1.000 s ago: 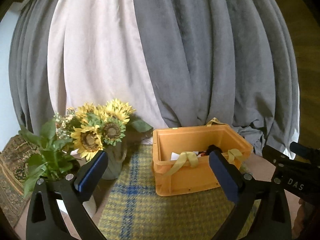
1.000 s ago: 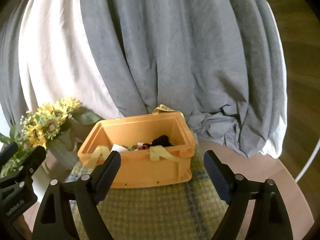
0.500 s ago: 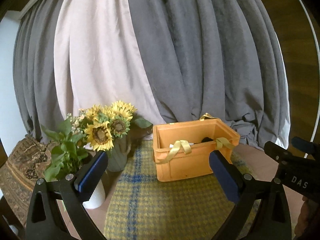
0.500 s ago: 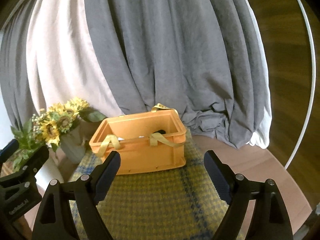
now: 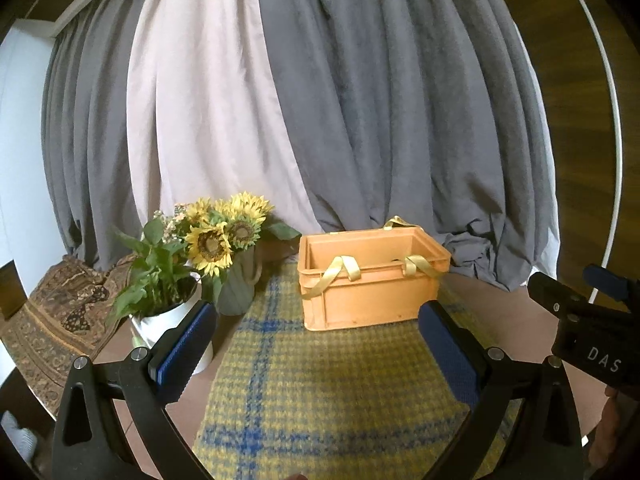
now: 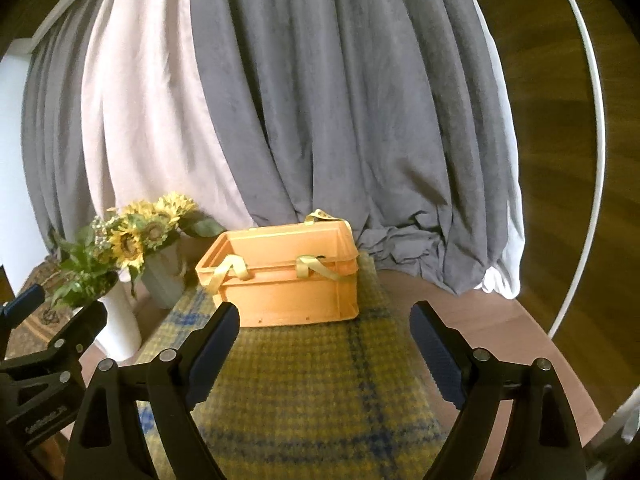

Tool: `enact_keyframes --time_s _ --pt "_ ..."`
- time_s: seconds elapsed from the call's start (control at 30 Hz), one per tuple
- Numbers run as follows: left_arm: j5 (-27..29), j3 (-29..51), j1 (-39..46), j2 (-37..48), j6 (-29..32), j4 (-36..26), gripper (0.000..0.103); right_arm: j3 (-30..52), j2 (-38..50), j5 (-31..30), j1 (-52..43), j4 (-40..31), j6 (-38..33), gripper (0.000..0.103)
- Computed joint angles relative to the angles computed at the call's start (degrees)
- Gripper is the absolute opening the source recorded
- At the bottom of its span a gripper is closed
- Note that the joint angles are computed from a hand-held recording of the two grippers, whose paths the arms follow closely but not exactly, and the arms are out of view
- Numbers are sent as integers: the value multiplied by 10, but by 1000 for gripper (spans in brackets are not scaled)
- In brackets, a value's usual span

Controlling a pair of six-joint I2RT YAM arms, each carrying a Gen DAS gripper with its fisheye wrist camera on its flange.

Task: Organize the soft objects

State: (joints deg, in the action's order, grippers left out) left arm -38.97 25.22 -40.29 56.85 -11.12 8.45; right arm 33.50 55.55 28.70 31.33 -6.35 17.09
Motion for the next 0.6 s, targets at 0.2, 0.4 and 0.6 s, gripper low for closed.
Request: enact_keyframes --time_s 0.2,0.4,0.6 --pt "-84 -13 -89 -59 -46 -76 103 -28 -92 32 36 -68 21 89" --pt "-155 -16 -170 -103 -99 -153 103 -35 -166 87 96 -150 50 89" --pt "-213 -9 -239 -128 -160 -237 103 -33 -206 144 161 -212 85 89"
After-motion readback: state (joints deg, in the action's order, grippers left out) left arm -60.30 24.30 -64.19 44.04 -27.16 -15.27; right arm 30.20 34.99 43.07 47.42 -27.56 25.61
